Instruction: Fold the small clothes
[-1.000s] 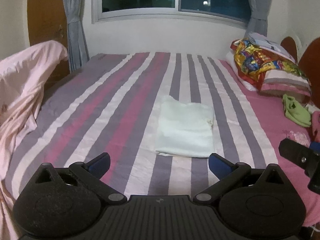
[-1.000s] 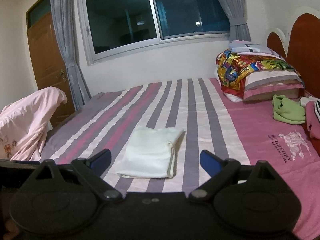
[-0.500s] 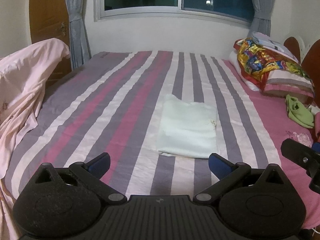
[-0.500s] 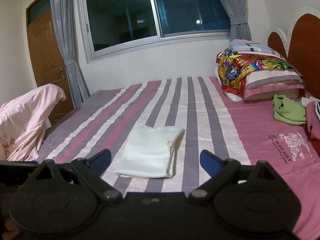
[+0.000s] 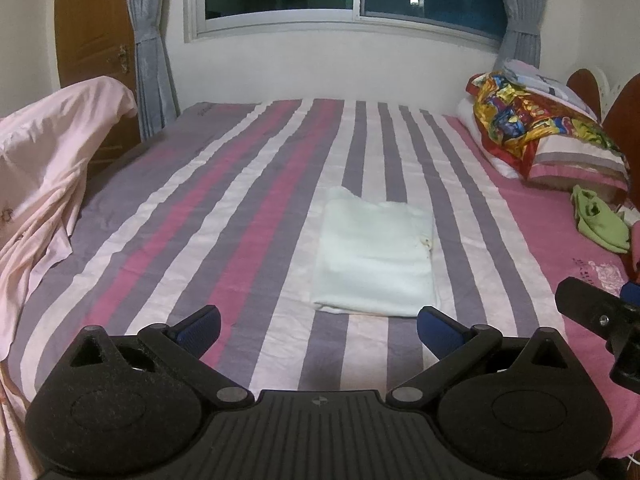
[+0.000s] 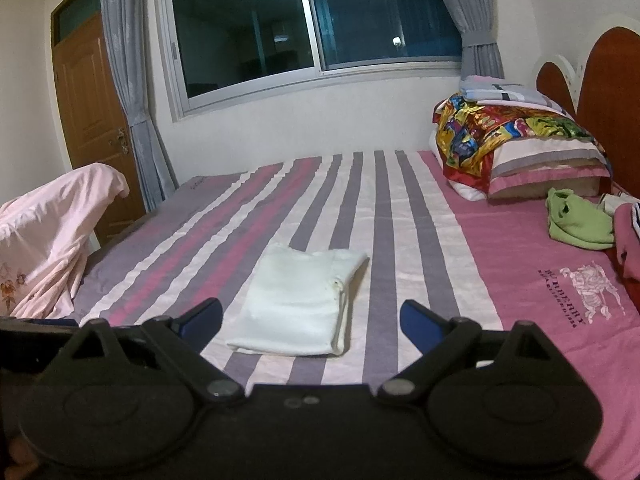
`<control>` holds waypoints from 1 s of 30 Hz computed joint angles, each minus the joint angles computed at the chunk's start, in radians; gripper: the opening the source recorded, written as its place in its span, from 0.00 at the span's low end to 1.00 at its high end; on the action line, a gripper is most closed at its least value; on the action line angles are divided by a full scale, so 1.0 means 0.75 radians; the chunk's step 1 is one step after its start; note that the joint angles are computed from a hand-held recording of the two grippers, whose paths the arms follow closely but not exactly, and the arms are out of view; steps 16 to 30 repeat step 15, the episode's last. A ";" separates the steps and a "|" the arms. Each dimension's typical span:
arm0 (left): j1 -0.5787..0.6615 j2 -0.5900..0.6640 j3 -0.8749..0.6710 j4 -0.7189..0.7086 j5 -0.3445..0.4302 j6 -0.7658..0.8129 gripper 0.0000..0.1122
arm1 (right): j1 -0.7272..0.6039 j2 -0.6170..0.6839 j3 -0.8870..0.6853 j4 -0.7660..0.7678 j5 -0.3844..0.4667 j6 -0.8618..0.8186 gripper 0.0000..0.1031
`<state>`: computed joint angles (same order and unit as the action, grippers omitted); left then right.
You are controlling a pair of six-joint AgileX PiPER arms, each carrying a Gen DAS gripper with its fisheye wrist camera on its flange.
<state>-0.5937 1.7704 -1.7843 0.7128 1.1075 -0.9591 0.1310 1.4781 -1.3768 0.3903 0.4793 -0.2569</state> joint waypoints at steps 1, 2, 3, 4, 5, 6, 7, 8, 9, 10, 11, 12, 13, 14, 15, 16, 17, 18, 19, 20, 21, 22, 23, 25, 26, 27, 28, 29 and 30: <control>0.005 0.004 -0.004 -0.003 -0.003 0.006 0.92 | -0.001 0.001 0.000 0.000 0.001 0.000 0.93; 0.009 0.009 -0.007 -0.005 -0.007 0.012 0.92 | -0.002 0.000 0.001 0.002 0.001 -0.002 0.93; 0.012 0.013 -0.009 -0.007 -0.008 0.015 0.92 | -0.002 0.001 0.003 0.004 -0.001 -0.004 0.93; 0.019 0.017 -0.009 -0.013 -0.013 0.020 0.92 | -0.004 0.001 0.004 0.006 0.001 -0.006 0.93; 0.023 0.019 -0.009 -0.018 -0.017 0.021 0.92 | -0.001 0.005 0.001 -0.001 0.000 0.000 0.93; 0.030 0.023 -0.013 -0.025 -0.022 0.029 0.92 | -0.003 0.005 0.004 0.004 0.001 -0.006 0.93; 0.030 0.032 -0.027 -0.027 -0.018 0.036 0.92 | -0.007 0.006 0.008 0.011 0.001 -0.013 0.93; 0.032 0.033 -0.022 -0.026 -0.029 0.037 0.92 | -0.011 0.006 0.011 0.016 0.001 -0.020 0.93; 0.036 0.027 -0.011 -0.031 -0.048 0.045 0.92 | -0.011 0.018 -0.003 0.013 0.006 -0.018 0.93; 0.044 0.022 -0.001 -0.042 -0.079 0.062 0.92 | -0.013 0.022 -0.007 0.015 0.008 -0.020 0.93; 0.049 0.006 0.036 -0.032 -0.128 0.057 0.92 | -0.015 0.029 -0.010 0.022 0.007 -0.026 0.93; 0.046 -0.007 0.074 0.008 -0.169 0.025 0.92 | -0.018 0.039 -0.016 0.028 0.006 -0.031 0.93; 0.051 -0.009 0.081 0.015 -0.189 0.027 0.92 | -0.017 0.057 -0.031 0.027 0.002 -0.030 0.93; 0.065 -0.004 0.073 -0.007 -0.204 0.049 0.92 | -0.021 0.054 -0.023 0.036 -0.006 -0.039 0.93; 0.075 0.003 0.063 -0.017 -0.212 0.051 0.92 | -0.022 0.066 -0.033 0.038 -0.009 -0.040 0.93; 0.075 0.003 0.063 -0.017 -0.212 0.051 0.92 | -0.022 0.066 -0.033 0.038 -0.009 -0.040 0.93; 0.075 0.003 0.063 -0.017 -0.212 0.051 0.92 | -0.022 0.066 -0.033 0.038 -0.009 -0.040 0.93; 0.075 0.003 0.063 -0.017 -0.212 0.051 0.92 | -0.022 0.066 -0.033 0.038 -0.009 -0.040 0.93; 0.075 0.003 0.063 -0.017 -0.212 0.051 0.92 | -0.022 0.066 -0.033 0.038 -0.009 -0.040 0.93; 0.075 0.003 0.063 -0.017 -0.212 0.051 0.92 | -0.022 0.066 -0.033 0.038 -0.009 -0.040 0.93; 0.075 0.003 0.063 -0.017 -0.212 0.051 0.92 | -0.022 0.066 -0.033 0.038 -0.009 -0.040 0.93; 0.075 0.003 0.063 -0.017 -0.212 0.051 0.92 | -0.022 0.066 -0.033 0.038 -0.009 -0.040 0.93; 0.075 0.003 0.063 -0.017 -0.212 0.051 0.92 | -0.022 0.066 -0.033 0.038 -0.009 -0.040 0.93; 0.075 0.003 0.063 -0.017 -0.212 0.051 0.92 | -0.022 0.066 -0.033 0.038 -0.009 -0.040 0.93; 0.075 0.003 0.063 -0.017 -0.212 0.051 0.92 | -0.022 0.066 -0.033 0.038 -0.009 -0.040 0.93; 0.075 0.003 0.063 -0.017 -0.212 0.051 0.92 | -0.022 0.066 -0.033 0.038 -0.009 -0.040 0.93; 0.075 0.003 0.063 -0.017 -0.212 0.051 0.92 | -0.022 0.066 -0.033 0.038 -0.009 -0.040 0.93; 0.075 0.003 0.063 -0.017 -0.212 0.051 0.92 | -0.022 0.066 -0.033 0.038 -0.009 -0.040 0.93; 0.075 0.003 0.063 -0.017 -0.212 0.051 0.92 | -0.022 0.066 -0.033 0.038 -0.009 -0.040 0.93</control>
